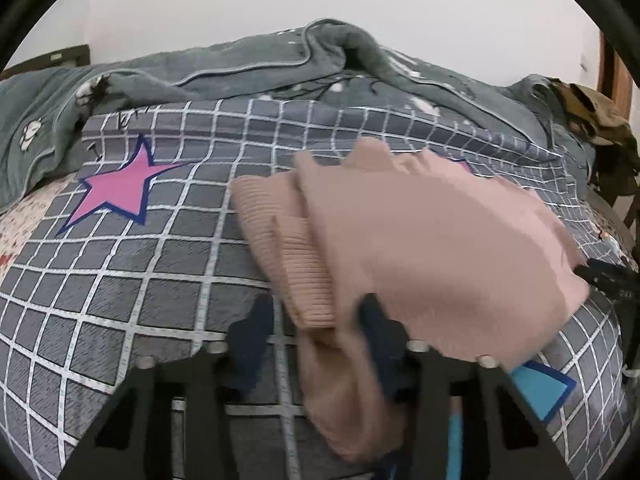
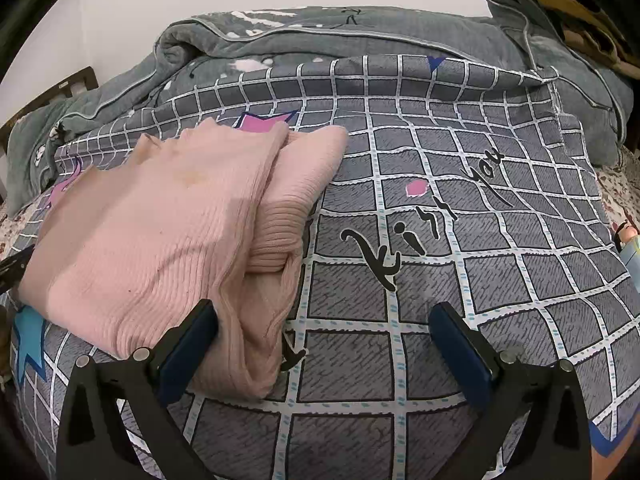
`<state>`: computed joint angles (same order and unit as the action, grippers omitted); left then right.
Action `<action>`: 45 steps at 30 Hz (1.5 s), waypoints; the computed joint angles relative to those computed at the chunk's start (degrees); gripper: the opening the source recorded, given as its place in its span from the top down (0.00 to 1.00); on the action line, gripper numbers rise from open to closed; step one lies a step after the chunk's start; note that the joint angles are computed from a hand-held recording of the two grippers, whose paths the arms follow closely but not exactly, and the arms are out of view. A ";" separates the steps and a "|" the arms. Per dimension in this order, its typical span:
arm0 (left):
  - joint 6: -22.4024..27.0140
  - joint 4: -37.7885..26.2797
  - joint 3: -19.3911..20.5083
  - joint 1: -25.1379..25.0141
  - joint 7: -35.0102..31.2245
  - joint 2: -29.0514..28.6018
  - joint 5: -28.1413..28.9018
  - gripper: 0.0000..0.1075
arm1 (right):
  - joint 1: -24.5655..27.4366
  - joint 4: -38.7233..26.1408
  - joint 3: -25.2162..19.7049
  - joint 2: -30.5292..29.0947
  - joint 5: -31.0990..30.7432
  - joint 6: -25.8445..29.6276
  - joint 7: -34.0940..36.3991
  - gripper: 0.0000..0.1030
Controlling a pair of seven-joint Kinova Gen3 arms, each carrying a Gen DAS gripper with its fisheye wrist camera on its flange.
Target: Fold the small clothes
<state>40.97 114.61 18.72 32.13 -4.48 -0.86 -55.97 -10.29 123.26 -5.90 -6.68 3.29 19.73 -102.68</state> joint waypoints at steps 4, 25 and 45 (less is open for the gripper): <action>0.88 -0.30 0.14 1.01 1.79 0.62 -1.50 0.72 | -0.07 -0.02 0.06 0.03 -0.10 -0.01 0.08 0.00; 4.09 -1.22 -1.53 2.29 7.38 2.28 -2.24 0.40 | -0.06 -0.02 0.09 0.05 -0.19 -0.09 0.26 0.00; 0.27 -0.06 -1.48 0.11 6.98 1.01 -0.82 0.39 | -0.09 0.05 0.22 0.05 -0.45 -0.21 0.61 0.00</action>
<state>41.25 114.55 17.24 32.24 2.50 0.16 -56.79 -10.38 123.30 -5.68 -6.62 2.83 19.52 -102.06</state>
